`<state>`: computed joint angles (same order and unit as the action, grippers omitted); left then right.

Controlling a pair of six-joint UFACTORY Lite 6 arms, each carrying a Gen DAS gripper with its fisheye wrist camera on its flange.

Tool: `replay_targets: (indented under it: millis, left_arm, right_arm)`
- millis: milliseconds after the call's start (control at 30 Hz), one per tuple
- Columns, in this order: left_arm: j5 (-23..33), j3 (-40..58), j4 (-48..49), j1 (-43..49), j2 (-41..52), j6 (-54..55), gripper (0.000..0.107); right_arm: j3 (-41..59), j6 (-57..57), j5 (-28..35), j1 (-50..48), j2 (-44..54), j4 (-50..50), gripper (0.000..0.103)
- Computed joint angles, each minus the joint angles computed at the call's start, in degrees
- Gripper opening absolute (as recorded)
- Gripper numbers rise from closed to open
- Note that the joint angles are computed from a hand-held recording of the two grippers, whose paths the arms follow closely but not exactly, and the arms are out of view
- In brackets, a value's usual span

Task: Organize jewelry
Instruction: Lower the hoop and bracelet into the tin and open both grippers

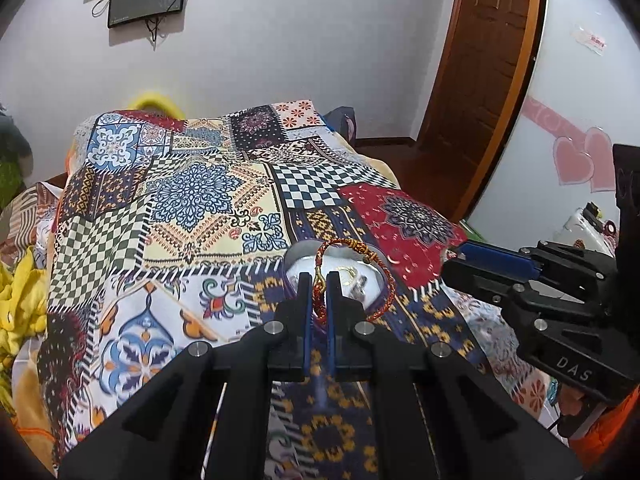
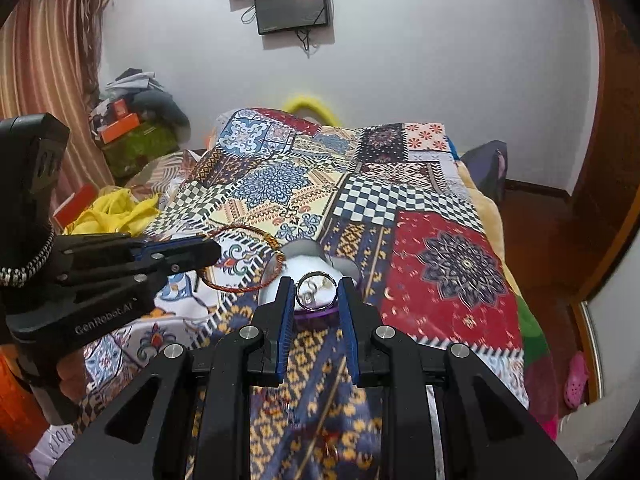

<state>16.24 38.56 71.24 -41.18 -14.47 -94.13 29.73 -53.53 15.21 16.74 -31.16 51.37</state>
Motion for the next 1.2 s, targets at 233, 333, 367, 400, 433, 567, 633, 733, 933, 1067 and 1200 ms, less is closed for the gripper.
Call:
replay_targets:
  millis: [233,333,367,400,433,567,633,733,933,1067,1200]
  left_arm:
    - [-2.9,3.5,7.5,3.9,7.8,-5.7,0.004]
    - [-5.0,4.6,9.2,5.9,10.8,-6.4,0.004]
    - [-5.6,5.0,9.3,6.4,11.5,-6.4,0.004]
    - [-6.3,5.4,9.5,7.0,12.2,-6.3,0.004]
    - [-7.1,5.8,9.7,7.6,13.0,-6.3,0.004]
    - [-9.2,7.2,10.6,9.0,15.8,-6.2,0.004]
    - [-9.6,7.8,10.6,9.3,16.9,-5.9,0.004]
    - [-10.3,8.3,10.7,9.5,17.9,-5.7,0.004]
    - [-10.5,8.4,7.8,9.6,18.4,-2.5,0.004]
    - [-9.9,7.8,5.1,9.4,17.6,0.2,0.004]
    - [-9.2,7.0,0.9,9.5,16.0,4.4,0.004]
  right_arm:
    - [6.8,-16.0,0.0,-0.2,11.6,14.7,0.020]
    - [9.9,-19.9,0.8,0.0,16.9,17.6,0.020]
    - [10.5,-20.7,1.2,-0.3,18.0,17.9,0.020]
    - [11.7,-21.5,1.3,-0.1,19.9,18.2,0.020]
    - [12.4,-21.9,1.7,-0.2,21.1,18.3,0.020]
    - [16.2,-20.3,3.2,-0.2,26.6,15.3,0.020]
    - [17.6,-19.2,3.7,0.1,28.5,13.6,0.020]
    - [19.3,-17.9,4.1,0.3,30.8,11.2,0.020]
    - [20.8,-14.4,3.8,1.2,33.2,6.1,0.020]
    - [21.9,-10.8,4.1,1.6,34.6,2.2,0.020]
    - [22.7,-7.0,5.2,1.4,34.7,-1.0,0.020]
